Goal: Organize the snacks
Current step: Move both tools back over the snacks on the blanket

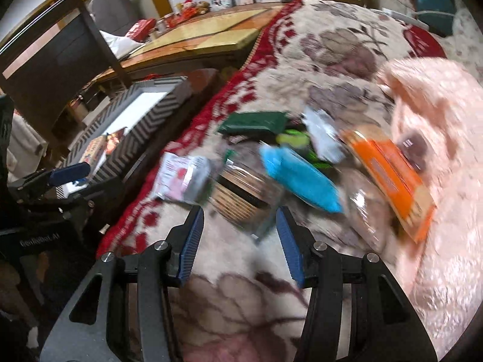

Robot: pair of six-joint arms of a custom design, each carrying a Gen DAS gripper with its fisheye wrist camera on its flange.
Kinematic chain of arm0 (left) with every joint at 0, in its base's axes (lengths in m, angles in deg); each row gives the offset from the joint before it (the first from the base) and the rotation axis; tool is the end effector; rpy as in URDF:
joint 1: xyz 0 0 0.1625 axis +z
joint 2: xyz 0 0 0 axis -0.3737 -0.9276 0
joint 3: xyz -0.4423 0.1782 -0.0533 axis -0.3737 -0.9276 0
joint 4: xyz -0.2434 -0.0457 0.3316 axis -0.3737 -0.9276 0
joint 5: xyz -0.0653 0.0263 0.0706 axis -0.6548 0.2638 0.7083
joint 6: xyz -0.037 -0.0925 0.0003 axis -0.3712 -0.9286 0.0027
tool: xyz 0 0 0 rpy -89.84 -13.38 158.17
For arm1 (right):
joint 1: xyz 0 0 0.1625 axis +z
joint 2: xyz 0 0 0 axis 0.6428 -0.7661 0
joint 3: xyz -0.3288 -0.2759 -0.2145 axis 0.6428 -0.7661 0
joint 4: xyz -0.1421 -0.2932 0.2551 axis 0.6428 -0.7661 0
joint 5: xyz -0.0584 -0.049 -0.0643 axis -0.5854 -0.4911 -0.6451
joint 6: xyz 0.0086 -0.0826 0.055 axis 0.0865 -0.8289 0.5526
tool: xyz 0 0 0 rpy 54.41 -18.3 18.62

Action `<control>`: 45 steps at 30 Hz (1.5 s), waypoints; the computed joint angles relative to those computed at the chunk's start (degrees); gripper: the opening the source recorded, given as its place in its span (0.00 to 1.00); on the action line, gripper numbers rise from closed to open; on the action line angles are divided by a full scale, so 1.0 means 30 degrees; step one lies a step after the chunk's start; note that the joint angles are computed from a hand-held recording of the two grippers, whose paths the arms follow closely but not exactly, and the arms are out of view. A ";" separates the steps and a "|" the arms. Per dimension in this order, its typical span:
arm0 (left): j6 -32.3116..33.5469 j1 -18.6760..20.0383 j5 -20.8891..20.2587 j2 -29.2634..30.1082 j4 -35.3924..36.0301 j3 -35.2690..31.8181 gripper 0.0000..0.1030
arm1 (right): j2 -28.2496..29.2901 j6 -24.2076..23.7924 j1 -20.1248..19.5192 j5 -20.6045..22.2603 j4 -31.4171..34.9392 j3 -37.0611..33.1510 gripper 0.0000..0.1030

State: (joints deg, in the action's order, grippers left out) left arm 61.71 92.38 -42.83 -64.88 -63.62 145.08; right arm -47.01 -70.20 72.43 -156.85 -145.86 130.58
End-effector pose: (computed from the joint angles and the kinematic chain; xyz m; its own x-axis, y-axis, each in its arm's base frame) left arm -0.0506 -0.7597 0.4108 -0.7367 -0.0547 -0.6740 0.3389 0.8327 -0.4379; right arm 0.4205 -0.7610 0.0145 -0.8514 -0.3632 0.3785 -0.4891 0.8104 -0.3225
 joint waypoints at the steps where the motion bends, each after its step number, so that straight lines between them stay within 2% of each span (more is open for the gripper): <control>1: -0.0135 0.0023 -0.0134 0.0011 0.0159 -0.0019 0.83 | -0.0111 0.0074 -0.0069 0.0002 -0.0139 0.0240 0.48; 8: -0.0745 0.0269 -0.1249 0.0271 0.1154 -0.0418 0.83 | -0.0732 0.0561 -0.0596 0.0232 -0.0516 0.1541 0.48; 13: -0.0949 0.0318 -0.1261 0.0529 0.1739 -0.0659 0.83 | -0.0727 0.0546 -0.0679 0.0547 -0.0458 0.1549 0.48; 15: -0.0961 0.0343 -0.1352 0.0597 0.1804 -0.0743 0.83 | -0.0654 0.0500 -0.0677 0.0625 -0.0337 0.1418 0.52; 22: -0.0884 0.0378 -0.1650 0.0955 0.2149 -0.1337 0.83 | -0.0689 0.0225 -0.0732 0.0401 -0.0275 0.1286 0.54; 26: -0.1058 0.0388 -0.1852 0.1123 0.2452 -0.1632 0.83 | -0.0917 0.0147 -0.0856 -0.0230 -0.0518 0.1412 0.54; 33: -0.0872 0.0202 -0.2612 0.1597 0.2797 -0.2306 0.83 | -0.1408 0.0829 -0.1264 -0.0156 -0.0667 0.1865 0.54; 40: -0.0298 -0.0089 -0.4020 0.2739 0.3715 -0.4217 0.83 | -0.1637 0.0845 -0.1249 -0.0517 -0.0103 0.2134 0.54; 45: -0.0099 -0.0173 -0.3404 0.4489 0.4074 -0.6701 0.83 | -0.2070 0.1223 -0.1412 -0.0363 -0.0328 0.2773 0.54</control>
State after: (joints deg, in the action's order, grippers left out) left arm 61.41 91.86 -53.04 -51.42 -51.40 124.97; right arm -53.22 -66.53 68.19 -157.94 -146.85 138.90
